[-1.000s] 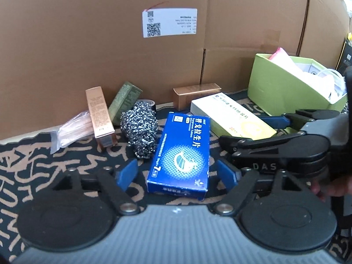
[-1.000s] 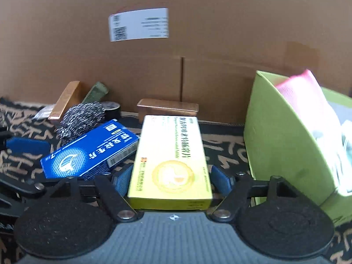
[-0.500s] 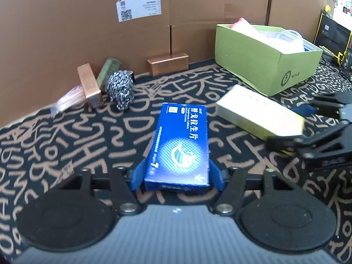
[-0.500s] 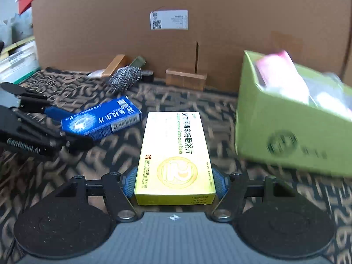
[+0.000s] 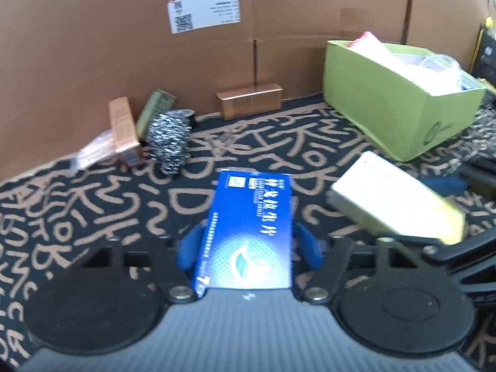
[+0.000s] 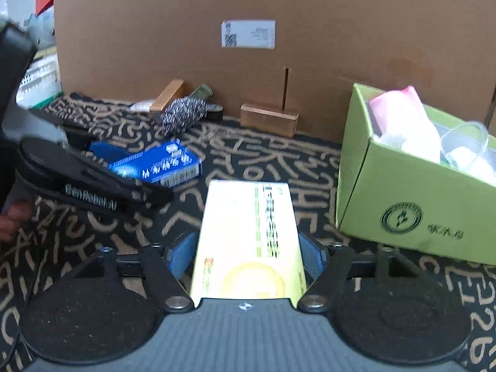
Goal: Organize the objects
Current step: 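Carry blue box and yellow box into the lime-green box and release both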
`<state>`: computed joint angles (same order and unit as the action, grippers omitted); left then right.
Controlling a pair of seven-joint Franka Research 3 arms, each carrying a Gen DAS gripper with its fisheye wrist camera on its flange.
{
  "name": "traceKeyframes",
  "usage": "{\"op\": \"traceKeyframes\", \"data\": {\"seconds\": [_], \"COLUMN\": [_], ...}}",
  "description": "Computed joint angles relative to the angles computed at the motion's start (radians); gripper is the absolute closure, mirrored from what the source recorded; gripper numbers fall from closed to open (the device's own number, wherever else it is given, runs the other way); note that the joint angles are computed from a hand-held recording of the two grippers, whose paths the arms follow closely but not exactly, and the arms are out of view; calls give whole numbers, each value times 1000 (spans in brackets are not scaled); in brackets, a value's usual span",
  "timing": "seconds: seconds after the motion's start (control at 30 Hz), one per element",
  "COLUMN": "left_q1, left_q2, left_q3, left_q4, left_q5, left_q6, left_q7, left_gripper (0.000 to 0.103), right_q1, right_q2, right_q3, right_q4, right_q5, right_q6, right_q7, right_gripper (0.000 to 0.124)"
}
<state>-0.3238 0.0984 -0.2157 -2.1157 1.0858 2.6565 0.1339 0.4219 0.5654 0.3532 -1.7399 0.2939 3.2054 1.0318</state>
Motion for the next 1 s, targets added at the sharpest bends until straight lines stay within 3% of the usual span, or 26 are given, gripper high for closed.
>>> {"op": "traceKeyframes", "data": {"seconds": [0.1,0.2,0.33,0.4,0.47,0.53,0.63,0.8,0.9,1.0], "left_q1": [-14,-15,-25,-31,-36,-46,-73,-127,-173,-169], "left_q2": [10,8,-2,3,23,57,131,298,415,523], "left_q3": [-9,-7,-4,-4,-2,1,14,49,83,77], "left_q4": [23,30,66,105,157,224,344,592,765,907], "left_q5": [-14,-27,51,113,161,189,206,107,68,-51], "left_q6": [-47,-10,32,46,65,68,62,14,-50,-44], "left_q7": [15,1,-66,-109,-141,-159,-152,-39,29,126], "left_gripper": [48,48,48,48,48,48,48,48,48,48], "right_q1": [-38,-172,-417,-492,-531,-519,-437,-281,-214,-145], "right_q2": [-12,-19,-6,-2,-10,-35,-75,-49,0,60], "right_q3": [44,197,450,518,542,505,383,171,75,-19], "right_q4": [-27,-70,-135,-159,-173,-175,-155,-43,48,153], "right_q5": [15,18,-51,-98,-136,-144,-105,-10,36,75], "right_q6": [17,55,132,185,242,299,365,439,436,411], "right_q7": [0,-26,-35,-17,6,25,31,4,11,18], "right_gripper": [54,54,54,54,54,54,54,54,54,54]}}
